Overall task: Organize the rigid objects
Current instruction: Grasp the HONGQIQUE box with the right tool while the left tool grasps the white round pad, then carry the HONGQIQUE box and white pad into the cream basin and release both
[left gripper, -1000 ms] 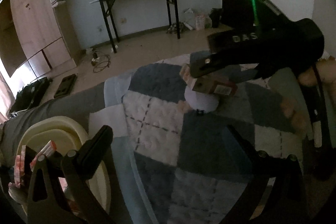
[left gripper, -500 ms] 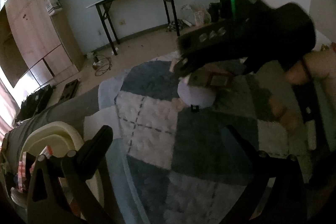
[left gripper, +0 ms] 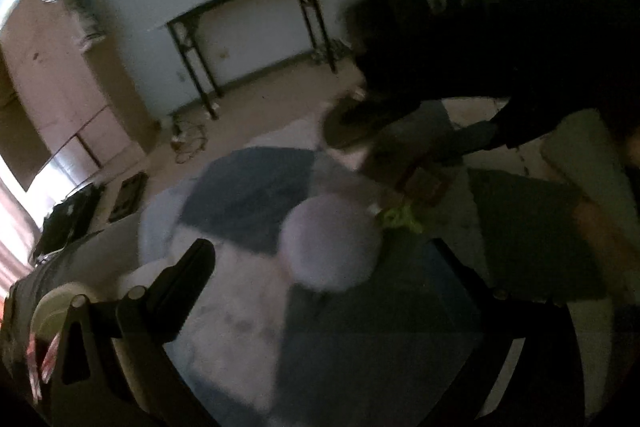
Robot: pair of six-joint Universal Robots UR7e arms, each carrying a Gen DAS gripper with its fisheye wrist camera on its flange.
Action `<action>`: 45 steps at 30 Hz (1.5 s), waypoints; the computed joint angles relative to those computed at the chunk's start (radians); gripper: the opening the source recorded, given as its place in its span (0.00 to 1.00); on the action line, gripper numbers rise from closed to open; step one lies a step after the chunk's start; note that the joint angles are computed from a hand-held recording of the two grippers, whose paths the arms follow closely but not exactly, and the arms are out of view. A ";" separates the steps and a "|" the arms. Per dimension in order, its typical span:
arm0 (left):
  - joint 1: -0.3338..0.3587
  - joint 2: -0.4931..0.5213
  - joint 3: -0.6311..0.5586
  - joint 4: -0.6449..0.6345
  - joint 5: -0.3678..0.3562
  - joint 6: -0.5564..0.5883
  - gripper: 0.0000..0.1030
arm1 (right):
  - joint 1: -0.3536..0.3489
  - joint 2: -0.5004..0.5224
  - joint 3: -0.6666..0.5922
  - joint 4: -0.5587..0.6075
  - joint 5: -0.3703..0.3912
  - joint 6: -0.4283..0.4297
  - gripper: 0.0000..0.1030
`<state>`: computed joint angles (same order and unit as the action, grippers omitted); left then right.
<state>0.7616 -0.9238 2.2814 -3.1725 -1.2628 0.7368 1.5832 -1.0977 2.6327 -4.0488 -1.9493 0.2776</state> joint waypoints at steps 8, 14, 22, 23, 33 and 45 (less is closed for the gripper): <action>0.031 0.060 -0.050 0.016 -0.055 -0.001 0.60 | -0.092 -0.015 0.035 -0.029 0.130 -0.011 0.95; 0.050 -0.006 -0.047 0.079 -0.077 -0.033 0.53 | -0.082 0.004 0.011 0.001 0.138 -0.006 0.90; 0.082 -0.193 0.009 0.106 -0.015 0.018 0.53 | 0.004 0.010 -0.048 0.079 -0.003 -0.055 0.87; 0.090 -0.231 0.014 0.113 -0.022 0.016 0.53 | 0.018 0.008 -0.052 0.082 -0.024 -0.060 0.87; 0.247 -0.495 -0.082 0.145 -0.014 -0.025 0.53 | 0.260 0.106 -0.183 0.079 -0.193 -0.193 0.87; 0.411 -0.303 -0.326 0.240 -0.011 -0.131 0.53 | 0.420 0.412 -0.640 0.543 -0.246 -0.356 0.87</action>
<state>1.1723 -1.2268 1.9554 -2.9322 -1.2737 0.6058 2.0036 -0.6862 1.9922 -3.5059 -2.1953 -0.0784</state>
